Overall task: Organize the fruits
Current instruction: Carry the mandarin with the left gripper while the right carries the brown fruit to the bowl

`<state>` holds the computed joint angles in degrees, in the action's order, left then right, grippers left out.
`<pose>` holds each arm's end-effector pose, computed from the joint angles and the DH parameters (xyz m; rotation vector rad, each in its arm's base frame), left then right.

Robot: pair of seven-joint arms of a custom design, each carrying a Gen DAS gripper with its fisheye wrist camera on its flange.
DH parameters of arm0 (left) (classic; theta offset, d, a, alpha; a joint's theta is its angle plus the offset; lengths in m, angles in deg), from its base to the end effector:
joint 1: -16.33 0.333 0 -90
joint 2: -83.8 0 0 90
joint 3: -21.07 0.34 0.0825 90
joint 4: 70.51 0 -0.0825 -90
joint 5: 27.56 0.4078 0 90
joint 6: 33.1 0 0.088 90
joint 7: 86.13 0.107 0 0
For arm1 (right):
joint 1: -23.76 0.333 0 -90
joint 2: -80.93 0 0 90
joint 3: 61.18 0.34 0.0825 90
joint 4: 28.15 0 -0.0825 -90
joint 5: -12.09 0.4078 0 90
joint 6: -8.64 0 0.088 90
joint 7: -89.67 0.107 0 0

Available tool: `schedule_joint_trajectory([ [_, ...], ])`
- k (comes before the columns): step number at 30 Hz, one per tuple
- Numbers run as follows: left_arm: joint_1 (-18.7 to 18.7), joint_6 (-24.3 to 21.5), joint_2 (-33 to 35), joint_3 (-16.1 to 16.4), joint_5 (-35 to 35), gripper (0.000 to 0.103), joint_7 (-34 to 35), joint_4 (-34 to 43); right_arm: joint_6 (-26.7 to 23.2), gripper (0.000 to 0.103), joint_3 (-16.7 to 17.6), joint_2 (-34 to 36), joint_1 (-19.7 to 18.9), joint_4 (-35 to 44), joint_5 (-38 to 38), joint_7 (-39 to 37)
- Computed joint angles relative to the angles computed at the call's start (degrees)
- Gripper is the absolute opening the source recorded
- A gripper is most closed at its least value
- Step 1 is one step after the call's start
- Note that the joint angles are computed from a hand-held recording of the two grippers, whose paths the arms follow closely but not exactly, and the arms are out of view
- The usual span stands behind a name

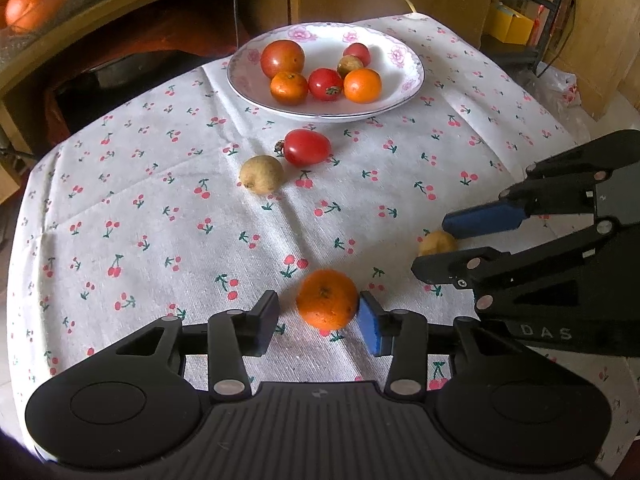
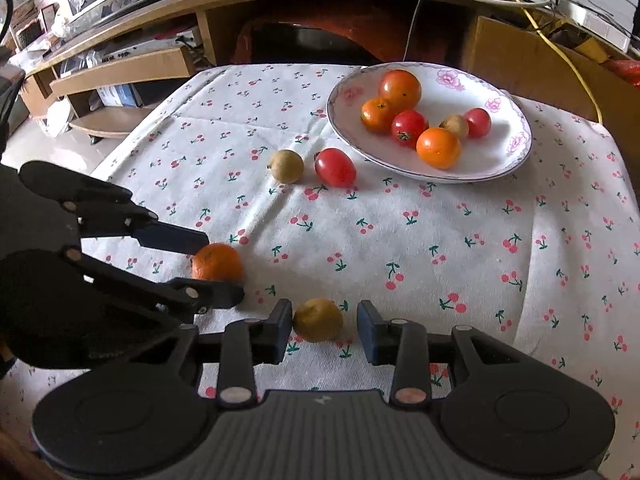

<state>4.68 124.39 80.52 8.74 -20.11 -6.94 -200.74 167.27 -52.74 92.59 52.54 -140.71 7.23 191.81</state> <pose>0.5168 -0.2370 0.4494 -1.5890 2.2463 -0.6018 0.5313 0.4013 0.4510 -2.2051 1.3157 -0.3095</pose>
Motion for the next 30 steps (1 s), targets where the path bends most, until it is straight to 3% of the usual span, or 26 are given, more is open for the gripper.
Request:
schedule_joint_trajectory([
  [2, -0.1, -0.1, 0.0, 0.0, -0.2, 0.048, 0.5, 0.0, -0.4, 0.045, 0.4, 0.0, -0.1, 0.1, 0.6, -0.6],
  [4, -0.2, 0.0, -0.1, 0.0, -0.8, 0.043, 1.2, -0.1, -0.5, 0.045, -0.3, 0.0, 0.7, 0.1, -1.4, 0.5],
  [15, -0.3, 0.5, 0.1, 0.0, -1.7, 0.04, 1.6, 0.5, 0.9, 0.044, 0.6, -0.7, -0.6, -0.4, 3.2, -1.2],
  [30, -0.2, 0.9, 0.7, 0.2, -2.8, 0.044, 2.5, 0.3, -0.1, 0.044, 0.2, -0.7, -0.3, -0.4, 2.4, 0.3],
])
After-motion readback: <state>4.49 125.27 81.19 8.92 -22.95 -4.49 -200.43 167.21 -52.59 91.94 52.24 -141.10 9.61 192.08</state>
